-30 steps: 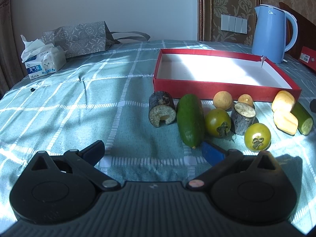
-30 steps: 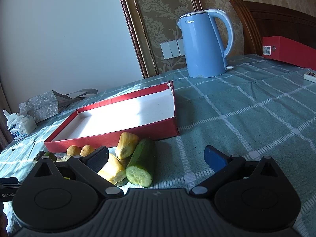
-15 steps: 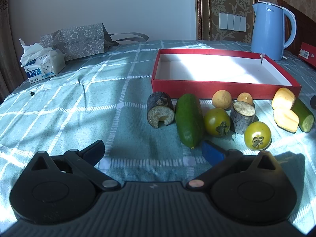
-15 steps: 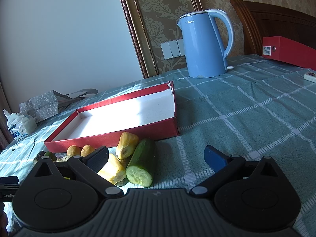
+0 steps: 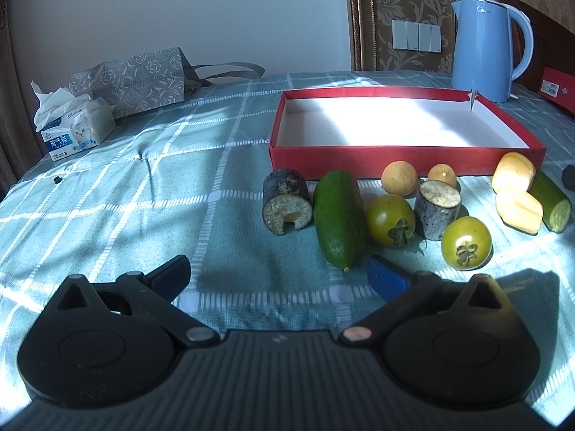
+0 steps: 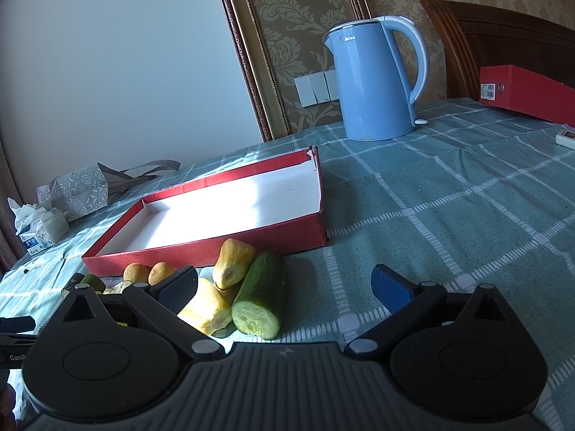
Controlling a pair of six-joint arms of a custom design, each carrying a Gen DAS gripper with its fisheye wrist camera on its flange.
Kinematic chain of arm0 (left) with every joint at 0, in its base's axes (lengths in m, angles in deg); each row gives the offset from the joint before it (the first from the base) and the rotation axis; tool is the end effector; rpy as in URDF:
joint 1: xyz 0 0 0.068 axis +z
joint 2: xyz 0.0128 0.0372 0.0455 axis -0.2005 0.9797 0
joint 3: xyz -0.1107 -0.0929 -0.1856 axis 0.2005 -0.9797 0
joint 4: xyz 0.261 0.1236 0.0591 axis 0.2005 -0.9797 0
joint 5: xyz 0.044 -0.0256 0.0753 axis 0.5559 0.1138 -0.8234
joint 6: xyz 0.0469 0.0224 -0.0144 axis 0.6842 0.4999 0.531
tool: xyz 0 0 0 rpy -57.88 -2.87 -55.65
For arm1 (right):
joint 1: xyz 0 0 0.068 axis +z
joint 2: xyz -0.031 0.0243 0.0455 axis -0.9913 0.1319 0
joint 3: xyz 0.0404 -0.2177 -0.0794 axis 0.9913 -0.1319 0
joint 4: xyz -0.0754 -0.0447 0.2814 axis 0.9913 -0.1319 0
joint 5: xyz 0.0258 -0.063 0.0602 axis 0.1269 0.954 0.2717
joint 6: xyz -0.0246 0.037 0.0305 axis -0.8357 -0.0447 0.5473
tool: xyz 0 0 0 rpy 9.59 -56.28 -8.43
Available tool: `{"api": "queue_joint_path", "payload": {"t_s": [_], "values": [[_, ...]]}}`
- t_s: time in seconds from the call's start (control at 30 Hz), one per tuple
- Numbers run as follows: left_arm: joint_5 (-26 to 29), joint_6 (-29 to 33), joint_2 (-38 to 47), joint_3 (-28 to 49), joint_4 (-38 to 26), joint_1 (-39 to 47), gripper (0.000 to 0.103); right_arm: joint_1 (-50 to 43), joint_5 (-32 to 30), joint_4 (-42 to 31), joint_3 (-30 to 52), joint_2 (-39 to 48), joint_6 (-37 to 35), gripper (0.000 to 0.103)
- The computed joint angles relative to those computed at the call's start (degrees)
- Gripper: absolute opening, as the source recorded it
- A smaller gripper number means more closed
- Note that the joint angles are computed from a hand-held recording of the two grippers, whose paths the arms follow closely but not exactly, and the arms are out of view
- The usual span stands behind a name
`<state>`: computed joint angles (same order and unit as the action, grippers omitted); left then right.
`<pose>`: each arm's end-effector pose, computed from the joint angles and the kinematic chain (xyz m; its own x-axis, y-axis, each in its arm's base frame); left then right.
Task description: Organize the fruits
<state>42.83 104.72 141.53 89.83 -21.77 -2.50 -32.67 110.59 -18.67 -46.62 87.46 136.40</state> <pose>0.3058 0.0351 0.0872 -0.5011 0.3161 -0.8055 0.3928 0.9126 0.1138 0.1744 0.1610 0.0946 -0.3059 0.3949 -0.8663 0.3673 0.8884 0.2753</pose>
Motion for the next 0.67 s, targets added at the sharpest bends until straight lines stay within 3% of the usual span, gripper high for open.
{"api": "queue_joint_path", "payload": {"t_s": [0.2, 0.5, 0.6, 0.67], "values": [[1.94, -2.49, -0.93, 0.92, -5.24, 0.5, 0.103, -0.4, -1.9, 2.51, -0.77, -0.41, -3.02, 0.103], [3.76, -3.16, -0.48, 1.95, -6.99, 0.48, 0.103, 0.23, -1.79, 4.31, -0.84, 0.1, -5.27, 0.103], [5.07, -4.85, -0.34, 1.66, -5.6, 1.14, 0.103, 0.38, -1.29, 3.8, -0.84, 0.04, -4.65, 0.103], [2.24, -5.06, -0.87, 0.49, -3.17, 0.29, 0.103, 0.66, -0.75, 3.55, -0.8, 0.06, -4.4, 0.103]]}}
